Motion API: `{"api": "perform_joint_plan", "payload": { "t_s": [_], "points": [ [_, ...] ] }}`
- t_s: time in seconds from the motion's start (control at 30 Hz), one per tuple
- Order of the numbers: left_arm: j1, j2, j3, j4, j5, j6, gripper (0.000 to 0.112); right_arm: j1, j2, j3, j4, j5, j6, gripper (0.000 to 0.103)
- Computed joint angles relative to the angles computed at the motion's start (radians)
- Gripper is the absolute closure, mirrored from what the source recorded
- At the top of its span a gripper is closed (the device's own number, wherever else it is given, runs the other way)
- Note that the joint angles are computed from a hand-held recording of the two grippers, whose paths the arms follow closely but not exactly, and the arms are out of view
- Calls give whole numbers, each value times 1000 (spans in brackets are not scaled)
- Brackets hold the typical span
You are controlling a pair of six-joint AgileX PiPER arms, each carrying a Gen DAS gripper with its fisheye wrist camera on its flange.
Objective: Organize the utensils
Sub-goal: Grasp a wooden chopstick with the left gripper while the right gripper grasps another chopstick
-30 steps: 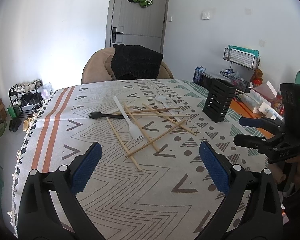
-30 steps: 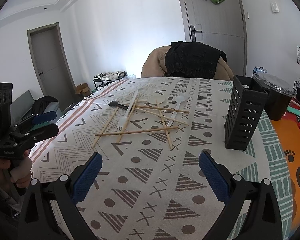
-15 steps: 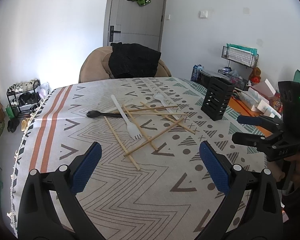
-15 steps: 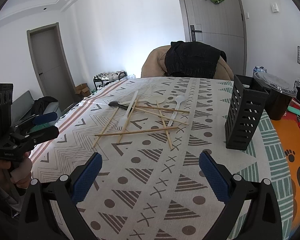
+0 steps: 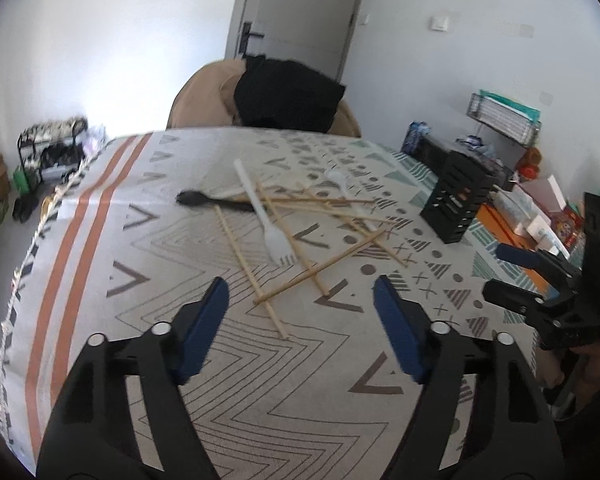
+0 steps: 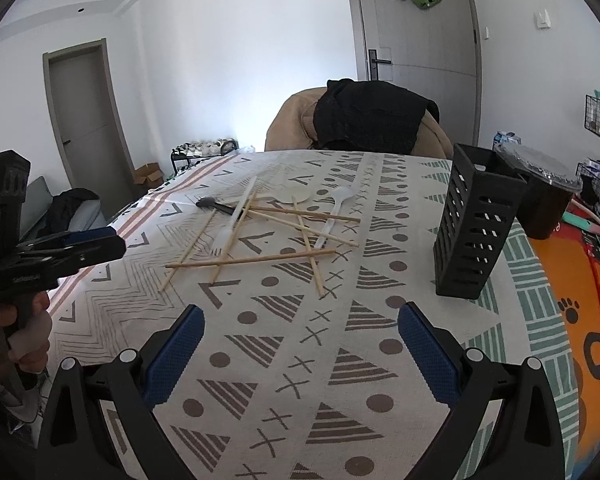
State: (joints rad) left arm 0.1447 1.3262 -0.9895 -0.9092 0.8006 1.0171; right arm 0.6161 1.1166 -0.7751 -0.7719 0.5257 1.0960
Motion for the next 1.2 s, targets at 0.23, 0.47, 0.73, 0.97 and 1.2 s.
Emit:
{"api": "perform_joint_plan", "payload": {
  "t_s": [0.23, 0.47, 0.73, 0.97, 1.2],
  "points": [
    [-32, 75, -46, 91, -31, -176, 58, -10, 9, 12, -22, -13, 24, 8],
    [-75, 129, -80, 195, -65, -383, 63, 11, 18, 18, -62, 1, 69, 8],
    [-97, 179, -89, 237, -85, -548, 69, 38, 31, 19, -97, 25, 113, 8],
    [-132, 197, -74, 249, -144, -649, 76, 49, 25, 26, -106, 40, 132, 8],
    [-162, 197, -55, 272, -209, -744, 84, 41, 11, 36, -94, 44, 128, 8]
  ]
}}
